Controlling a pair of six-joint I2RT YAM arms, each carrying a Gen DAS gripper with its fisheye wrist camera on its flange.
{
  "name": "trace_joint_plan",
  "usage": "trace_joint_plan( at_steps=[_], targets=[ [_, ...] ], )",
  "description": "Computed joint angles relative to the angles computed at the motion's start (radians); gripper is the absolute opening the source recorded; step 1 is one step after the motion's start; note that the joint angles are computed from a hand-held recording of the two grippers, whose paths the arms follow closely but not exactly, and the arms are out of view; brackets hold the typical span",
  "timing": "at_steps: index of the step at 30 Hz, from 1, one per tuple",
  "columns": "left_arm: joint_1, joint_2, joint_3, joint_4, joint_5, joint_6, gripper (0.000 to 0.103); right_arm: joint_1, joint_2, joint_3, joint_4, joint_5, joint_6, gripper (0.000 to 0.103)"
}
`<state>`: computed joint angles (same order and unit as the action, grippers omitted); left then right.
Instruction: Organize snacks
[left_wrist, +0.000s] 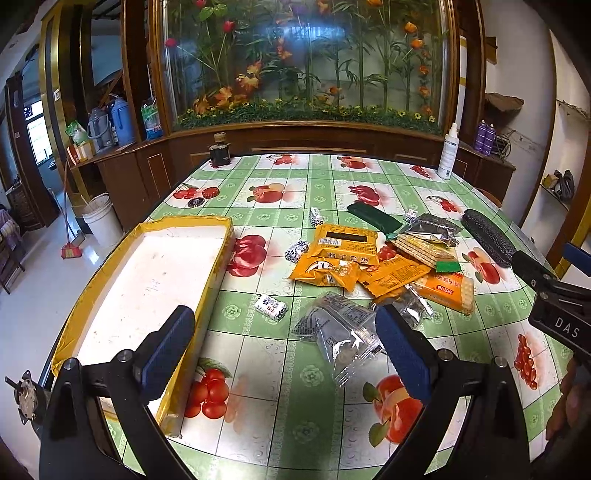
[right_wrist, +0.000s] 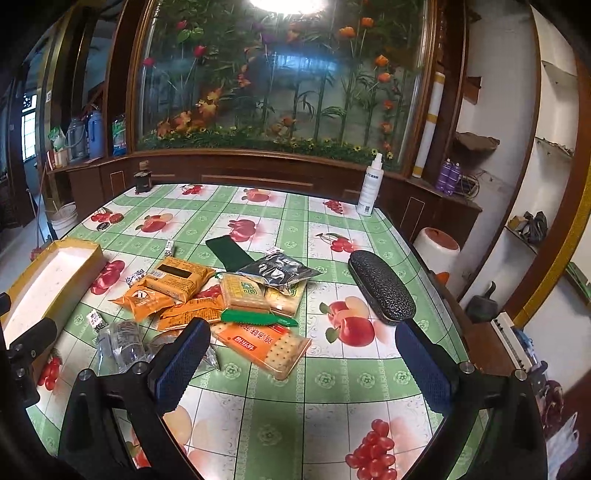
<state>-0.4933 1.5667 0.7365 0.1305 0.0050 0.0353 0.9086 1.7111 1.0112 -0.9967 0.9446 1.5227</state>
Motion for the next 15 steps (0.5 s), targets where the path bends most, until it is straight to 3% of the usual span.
trace_joint_plan(
  at_steps=[15],
  targets=[
    [0.003, 0.024, -0.002, 0.008, 0.007, -0.002, 0.099, -0.006, -0.008, -0.027, 0.048, -0.025, -0.015, 0.101]
  ],
)
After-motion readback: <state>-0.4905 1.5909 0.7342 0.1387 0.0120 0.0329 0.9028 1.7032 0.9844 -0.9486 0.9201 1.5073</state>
